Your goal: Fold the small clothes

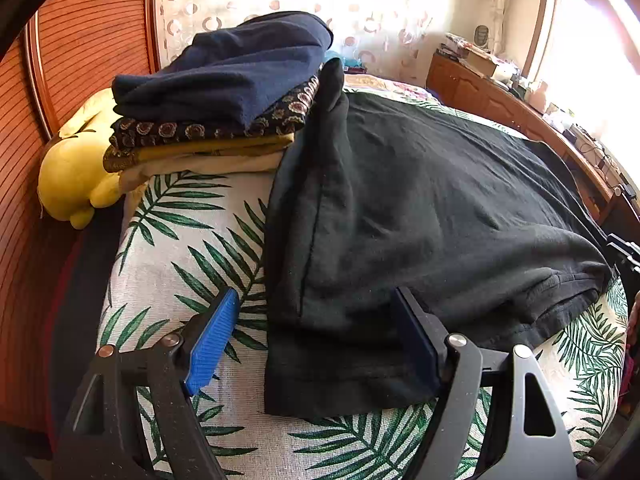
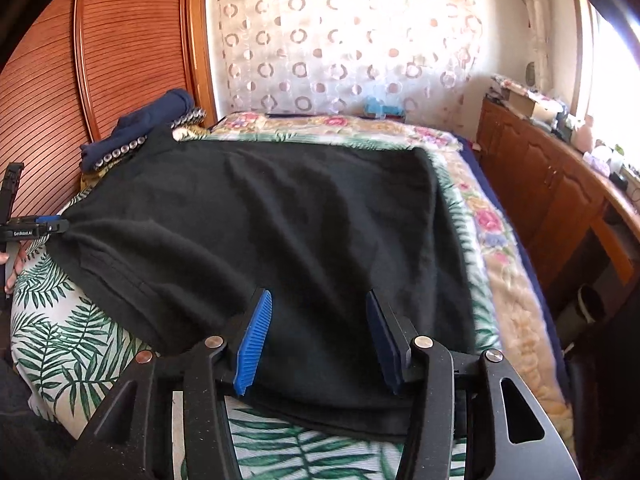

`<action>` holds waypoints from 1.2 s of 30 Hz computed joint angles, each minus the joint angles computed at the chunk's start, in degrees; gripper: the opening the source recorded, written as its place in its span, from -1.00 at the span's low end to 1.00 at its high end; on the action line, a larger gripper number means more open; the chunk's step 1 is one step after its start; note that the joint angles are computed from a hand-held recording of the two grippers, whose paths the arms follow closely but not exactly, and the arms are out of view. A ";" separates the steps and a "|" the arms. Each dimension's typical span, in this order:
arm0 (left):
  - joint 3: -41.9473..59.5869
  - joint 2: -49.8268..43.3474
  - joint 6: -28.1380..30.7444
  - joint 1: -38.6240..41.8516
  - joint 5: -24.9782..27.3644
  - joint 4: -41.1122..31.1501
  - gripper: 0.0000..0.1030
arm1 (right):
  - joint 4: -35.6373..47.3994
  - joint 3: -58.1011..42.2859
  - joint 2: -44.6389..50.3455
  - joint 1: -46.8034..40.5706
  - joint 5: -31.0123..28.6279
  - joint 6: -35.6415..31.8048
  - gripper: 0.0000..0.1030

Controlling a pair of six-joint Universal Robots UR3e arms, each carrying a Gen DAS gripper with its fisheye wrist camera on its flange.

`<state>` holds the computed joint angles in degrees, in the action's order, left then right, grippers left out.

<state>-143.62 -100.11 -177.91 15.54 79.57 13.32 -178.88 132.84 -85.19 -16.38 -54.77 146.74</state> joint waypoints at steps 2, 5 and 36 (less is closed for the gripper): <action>0.28 -0.22 0.05 -0.20 0.30 -0.15 0.52 | -0.05 -0.77 1.41 0.82 -0.50 -0.06 -0.01; 0.00 -0.43 0.65 -0.25 -0.01 0.60 0.35 | 0.38 -1.81 2.49 1.11 -0.83 -0.23 -0.01; 36.03 -5.11 -3.60 -22.12 -3.79 -14.51 -0.84 | 0.02 2.82 0.48 -3.71 2.49 -5.20 0.05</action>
<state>-107.58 -105.22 -181.51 -6.58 75.78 -1.19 -178.86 135.66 -84.71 -20.09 -52.29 141.54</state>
